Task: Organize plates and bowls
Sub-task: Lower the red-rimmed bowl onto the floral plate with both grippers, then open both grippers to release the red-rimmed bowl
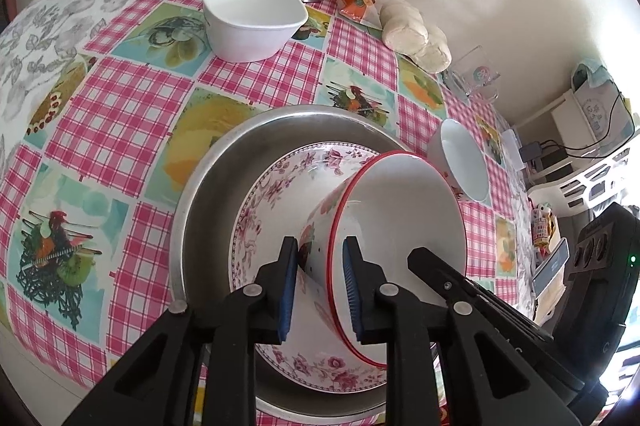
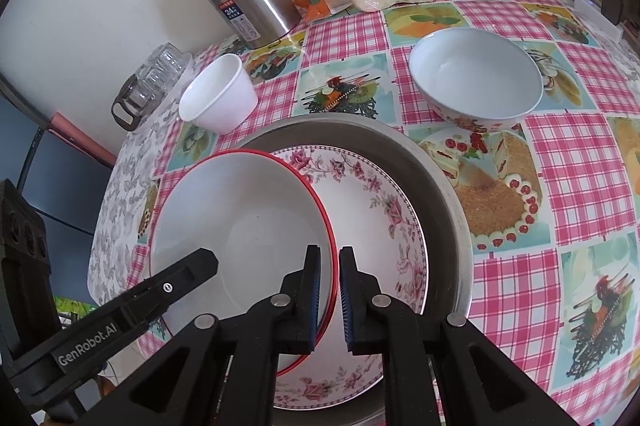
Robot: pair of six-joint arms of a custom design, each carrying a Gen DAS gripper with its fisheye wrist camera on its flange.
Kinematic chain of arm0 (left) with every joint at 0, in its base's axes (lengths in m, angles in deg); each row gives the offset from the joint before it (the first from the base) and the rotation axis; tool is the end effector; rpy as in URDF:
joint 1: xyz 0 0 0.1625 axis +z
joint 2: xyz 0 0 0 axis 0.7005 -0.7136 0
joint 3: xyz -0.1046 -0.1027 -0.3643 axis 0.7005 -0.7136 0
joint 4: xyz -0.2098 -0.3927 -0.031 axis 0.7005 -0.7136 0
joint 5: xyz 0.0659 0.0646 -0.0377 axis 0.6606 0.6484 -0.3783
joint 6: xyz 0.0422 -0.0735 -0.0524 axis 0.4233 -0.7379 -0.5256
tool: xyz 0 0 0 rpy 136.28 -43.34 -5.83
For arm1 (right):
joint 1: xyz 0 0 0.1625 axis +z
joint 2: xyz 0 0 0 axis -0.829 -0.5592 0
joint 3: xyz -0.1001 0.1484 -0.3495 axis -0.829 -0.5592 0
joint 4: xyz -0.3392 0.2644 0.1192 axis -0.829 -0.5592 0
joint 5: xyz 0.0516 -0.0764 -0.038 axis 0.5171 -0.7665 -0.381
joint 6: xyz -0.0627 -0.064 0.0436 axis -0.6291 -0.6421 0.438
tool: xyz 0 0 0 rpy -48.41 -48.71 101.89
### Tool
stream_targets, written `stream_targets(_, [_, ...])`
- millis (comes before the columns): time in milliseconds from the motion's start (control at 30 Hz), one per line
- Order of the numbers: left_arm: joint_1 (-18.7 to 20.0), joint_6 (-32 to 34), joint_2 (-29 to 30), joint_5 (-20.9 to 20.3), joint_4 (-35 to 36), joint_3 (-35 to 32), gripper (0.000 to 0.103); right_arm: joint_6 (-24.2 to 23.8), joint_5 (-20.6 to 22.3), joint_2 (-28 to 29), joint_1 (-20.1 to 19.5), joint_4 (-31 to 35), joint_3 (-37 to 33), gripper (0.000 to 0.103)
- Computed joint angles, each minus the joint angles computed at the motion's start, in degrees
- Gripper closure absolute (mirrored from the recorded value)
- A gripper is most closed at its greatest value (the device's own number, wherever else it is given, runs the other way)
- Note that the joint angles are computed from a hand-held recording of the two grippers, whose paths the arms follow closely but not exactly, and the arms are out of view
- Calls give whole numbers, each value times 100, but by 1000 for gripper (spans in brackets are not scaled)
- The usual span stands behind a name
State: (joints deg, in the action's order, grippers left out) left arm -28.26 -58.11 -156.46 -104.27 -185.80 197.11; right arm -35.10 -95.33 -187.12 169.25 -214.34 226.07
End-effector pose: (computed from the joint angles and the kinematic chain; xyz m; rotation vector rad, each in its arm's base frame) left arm -0.3277 -0.2702 0.1418 0.1984 2.7890 -0.3721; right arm 0.1872 -0.2377 0.2742 -0.1252 -2.6382 0.6939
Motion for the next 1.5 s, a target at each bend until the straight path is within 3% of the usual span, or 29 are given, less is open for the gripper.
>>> stream_targets(467, [199,-171,4,-157,-307,123,81,7,146,75,-84,-290,44,81])
stream_targets(967, [265,-154,7,-216,-401,164,80,-60,197,86,-132,-404,74,80])
stream_targets(1267, [88,-40,-32,1,-161,50,77,51,69,29,-24,-201,14,80])
stream_targets(1500, [-72,-64,-219,263,6,25,77,-27,-236,-3,381,-346,-99,80])
